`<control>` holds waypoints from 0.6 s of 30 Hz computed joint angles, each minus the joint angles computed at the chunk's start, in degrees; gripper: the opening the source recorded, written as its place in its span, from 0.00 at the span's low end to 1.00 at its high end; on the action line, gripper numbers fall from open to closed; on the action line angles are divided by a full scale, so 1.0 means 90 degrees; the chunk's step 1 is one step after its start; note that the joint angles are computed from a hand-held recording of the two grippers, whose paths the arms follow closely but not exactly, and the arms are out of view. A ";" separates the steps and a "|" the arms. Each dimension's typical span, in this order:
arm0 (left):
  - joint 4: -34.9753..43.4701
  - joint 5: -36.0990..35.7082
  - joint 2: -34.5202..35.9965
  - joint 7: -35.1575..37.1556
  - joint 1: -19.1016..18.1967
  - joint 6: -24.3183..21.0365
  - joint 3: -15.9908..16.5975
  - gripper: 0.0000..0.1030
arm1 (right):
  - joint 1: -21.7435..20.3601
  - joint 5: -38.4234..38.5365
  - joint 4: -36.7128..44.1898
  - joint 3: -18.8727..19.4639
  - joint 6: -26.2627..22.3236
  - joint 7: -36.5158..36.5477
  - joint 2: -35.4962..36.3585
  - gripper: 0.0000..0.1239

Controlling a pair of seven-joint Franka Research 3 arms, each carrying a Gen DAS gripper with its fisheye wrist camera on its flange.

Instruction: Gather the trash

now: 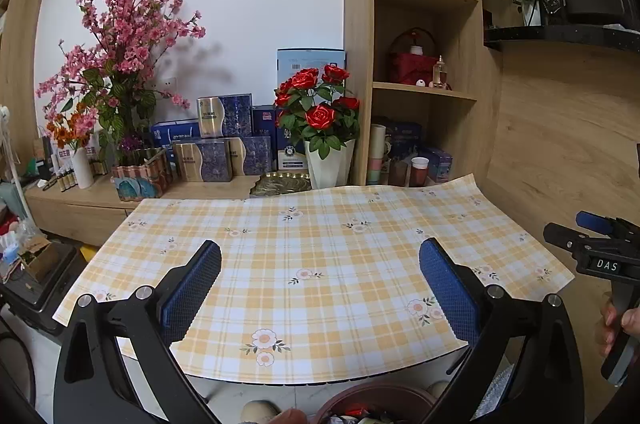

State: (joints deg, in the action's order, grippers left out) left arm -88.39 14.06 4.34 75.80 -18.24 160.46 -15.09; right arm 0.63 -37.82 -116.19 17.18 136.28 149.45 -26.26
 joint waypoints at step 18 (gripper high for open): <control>0.0008 0.0223 -0.0023 -0.0163 -0.0011 -0.0026 0.0029 0.94 | 0.0061 -0.0046 0.0102 -0.0016 -0.0064 -0.0082 0.0055 0.78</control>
